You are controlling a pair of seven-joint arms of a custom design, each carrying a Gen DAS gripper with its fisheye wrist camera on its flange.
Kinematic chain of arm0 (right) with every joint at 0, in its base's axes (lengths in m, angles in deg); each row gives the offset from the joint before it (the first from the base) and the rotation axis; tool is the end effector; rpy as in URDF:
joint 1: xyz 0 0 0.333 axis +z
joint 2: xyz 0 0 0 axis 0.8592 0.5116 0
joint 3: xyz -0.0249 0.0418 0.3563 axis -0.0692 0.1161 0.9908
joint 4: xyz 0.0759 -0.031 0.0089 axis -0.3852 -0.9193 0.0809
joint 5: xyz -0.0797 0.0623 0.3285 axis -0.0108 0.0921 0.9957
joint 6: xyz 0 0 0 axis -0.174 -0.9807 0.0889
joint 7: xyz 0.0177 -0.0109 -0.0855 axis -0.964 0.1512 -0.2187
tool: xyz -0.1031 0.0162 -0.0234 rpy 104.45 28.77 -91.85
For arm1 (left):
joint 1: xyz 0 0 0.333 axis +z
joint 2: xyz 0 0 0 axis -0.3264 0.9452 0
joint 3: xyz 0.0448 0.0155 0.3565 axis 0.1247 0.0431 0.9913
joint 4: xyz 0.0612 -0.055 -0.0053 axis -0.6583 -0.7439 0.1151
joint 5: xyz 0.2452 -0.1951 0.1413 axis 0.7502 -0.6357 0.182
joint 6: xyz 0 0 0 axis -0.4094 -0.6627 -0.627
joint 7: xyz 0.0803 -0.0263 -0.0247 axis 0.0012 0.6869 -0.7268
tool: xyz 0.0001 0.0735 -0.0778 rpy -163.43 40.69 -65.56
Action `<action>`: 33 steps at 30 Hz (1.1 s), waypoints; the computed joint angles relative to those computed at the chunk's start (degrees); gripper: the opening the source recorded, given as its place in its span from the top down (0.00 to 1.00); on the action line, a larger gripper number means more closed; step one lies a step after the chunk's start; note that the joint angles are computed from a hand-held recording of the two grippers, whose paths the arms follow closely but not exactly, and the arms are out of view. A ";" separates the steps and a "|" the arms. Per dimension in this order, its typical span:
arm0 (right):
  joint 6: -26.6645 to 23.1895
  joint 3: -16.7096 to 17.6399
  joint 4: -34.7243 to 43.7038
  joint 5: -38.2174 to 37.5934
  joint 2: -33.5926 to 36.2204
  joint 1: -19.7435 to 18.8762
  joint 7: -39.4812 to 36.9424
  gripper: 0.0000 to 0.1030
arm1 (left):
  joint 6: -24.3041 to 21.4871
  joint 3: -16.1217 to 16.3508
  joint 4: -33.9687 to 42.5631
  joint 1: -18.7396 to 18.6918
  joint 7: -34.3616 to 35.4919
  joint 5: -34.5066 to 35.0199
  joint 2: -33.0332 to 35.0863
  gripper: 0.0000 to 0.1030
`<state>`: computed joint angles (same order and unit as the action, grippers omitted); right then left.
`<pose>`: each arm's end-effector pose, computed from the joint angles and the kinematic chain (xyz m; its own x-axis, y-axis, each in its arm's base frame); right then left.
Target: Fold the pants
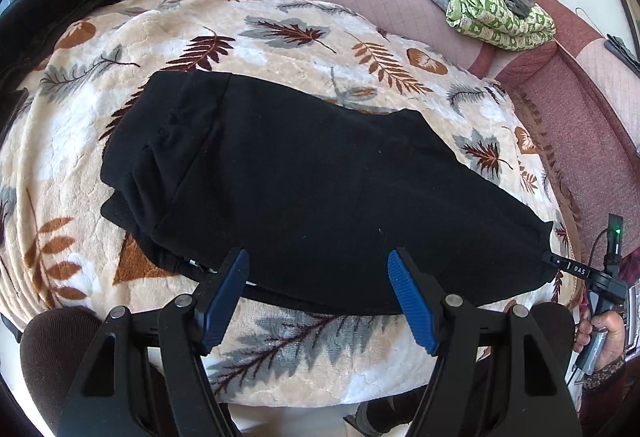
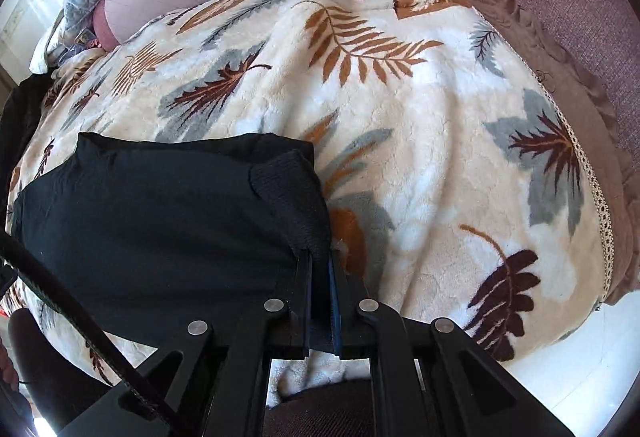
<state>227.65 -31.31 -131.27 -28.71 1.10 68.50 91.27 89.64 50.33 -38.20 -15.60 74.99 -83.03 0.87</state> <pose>0.4556 0.1267 0.4879 -0.4622 -0.8752 -0.1427 -0.7961 0.4804 -0.3679 0.5784 -0.0588 0.5021 -0.2908 -0.9030 0.3164 -0.8687 0.1106 -0.4828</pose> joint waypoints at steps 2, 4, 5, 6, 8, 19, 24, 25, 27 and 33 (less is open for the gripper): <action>-0.65 -0.03 0.03 -0.29 -0.33 0.01 -0.66 0.93 | 0.29 0.08 -0.07 -0.02 -0.29 0.31 0.11 0.31; -0.84 -0.13 -0.26 -0.52 -0.42 -0.36 0.01 0.93 | 0.00 0.11 0.19 -0.05 -1.07 0.82 0.47 0.31; -0.72 -0.20 -0.58 -0.79 -0.39 -0.63 0.61 0.93 | -0.08 0.06 0.23 -0.05 -1.30 1.02 0.55 0.31; -1.49 -0.21 -0.53 -1.24 -0.49 -1.03 1.93 0.82 | -0.10 -0.02 0.20 -0.04 -1.33 1.13 0.58 0.31; -3.76 -0.01 0.02 -2.95 -0.81 -1.77 4.92 0.60 | 0.38 -0.25 -0.32 -0.07 -0.63 1.16 0.34 0.31; 4.30 0.04 13.57 -15.38 6.71 1.88 6.76 0.54 | 11.13 -2.73 -1.82 -1.19 2.36 2.72 3.53 0.31; 11.95 2.95 28.08 1.12 21.34 2.67 -18.40 0.54 | 21.06 -6.98 -6.31 0.10 11.04 0.39 3.23 0.23; 10.52 4.93 32.89 4.82 25.10 1.85 -23.86 0.54 | 22.50 -7.83 -6.89 0.50 12.45 -0.49 3.27 0.22; 7.71 5.66 40.20 7.21 30.46 2.52 -28.73 0.54 | 26.08 -11.12 -8.03 2.58 18.29 -5.18 3.54 0.21; -8.06 3.71 61.41 10.94 43.32 6.70 -37.63 0.60 | 31.22 -18.10 -8.46 6.94 33.50 -19.41 4.30 0.19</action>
